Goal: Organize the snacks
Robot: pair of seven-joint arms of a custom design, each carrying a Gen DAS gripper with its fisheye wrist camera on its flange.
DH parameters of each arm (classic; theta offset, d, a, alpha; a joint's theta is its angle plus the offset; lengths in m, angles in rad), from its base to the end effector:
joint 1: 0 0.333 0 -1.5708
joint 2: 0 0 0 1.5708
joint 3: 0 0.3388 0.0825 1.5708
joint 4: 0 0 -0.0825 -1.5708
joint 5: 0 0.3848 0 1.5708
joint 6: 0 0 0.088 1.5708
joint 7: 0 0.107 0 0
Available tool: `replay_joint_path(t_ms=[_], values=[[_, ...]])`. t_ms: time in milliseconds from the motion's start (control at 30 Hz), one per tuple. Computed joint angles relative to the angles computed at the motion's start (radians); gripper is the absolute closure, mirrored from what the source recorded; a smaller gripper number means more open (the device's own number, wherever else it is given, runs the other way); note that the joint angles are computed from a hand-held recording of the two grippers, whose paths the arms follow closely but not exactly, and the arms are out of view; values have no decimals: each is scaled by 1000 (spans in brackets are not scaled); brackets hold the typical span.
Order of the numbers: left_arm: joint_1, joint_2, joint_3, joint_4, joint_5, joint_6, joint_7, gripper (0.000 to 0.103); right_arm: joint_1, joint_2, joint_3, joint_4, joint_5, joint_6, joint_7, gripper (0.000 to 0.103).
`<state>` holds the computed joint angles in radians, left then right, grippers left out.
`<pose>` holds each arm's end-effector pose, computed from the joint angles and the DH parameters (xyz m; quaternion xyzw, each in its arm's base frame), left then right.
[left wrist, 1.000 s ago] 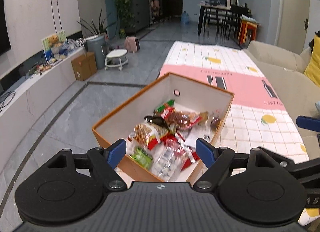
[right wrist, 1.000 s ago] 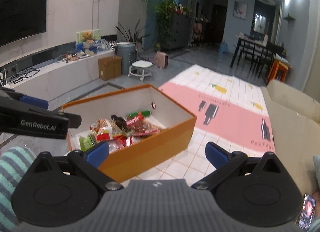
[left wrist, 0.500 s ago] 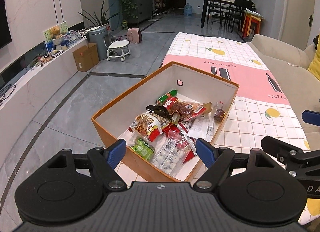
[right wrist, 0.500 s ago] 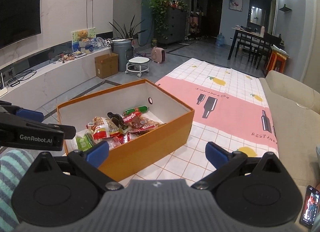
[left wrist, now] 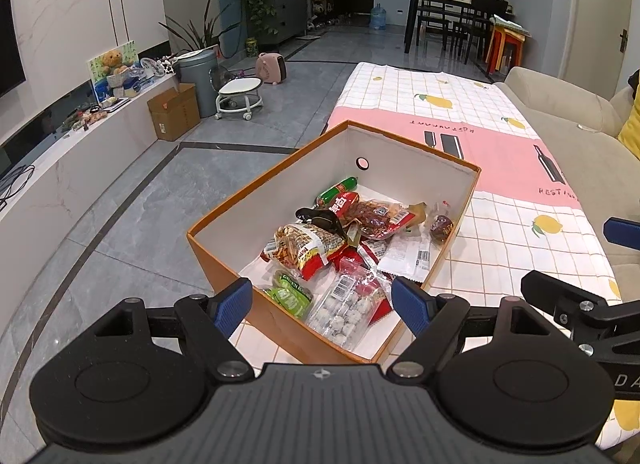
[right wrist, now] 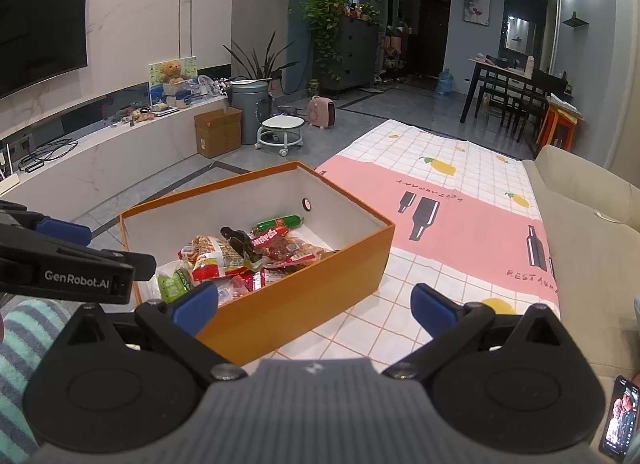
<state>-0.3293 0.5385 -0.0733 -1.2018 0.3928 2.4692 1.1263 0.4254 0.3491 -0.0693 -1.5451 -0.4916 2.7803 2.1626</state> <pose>0.7187 -0.2883 0.5774 -0.6029 0.6999 -0.2744 0.2670 0.6654 0.2792 0.5746 -0.6786 0.5775 -0.3030 0.3379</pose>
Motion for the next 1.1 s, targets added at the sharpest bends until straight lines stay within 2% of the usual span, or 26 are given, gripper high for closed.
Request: replay_joint_path(t_ms=[1100], values=[[-2, -7, -2, -12, 2, -4, -7, 10, -1, 0, 4, 1, 19, 0, -16, 4]])
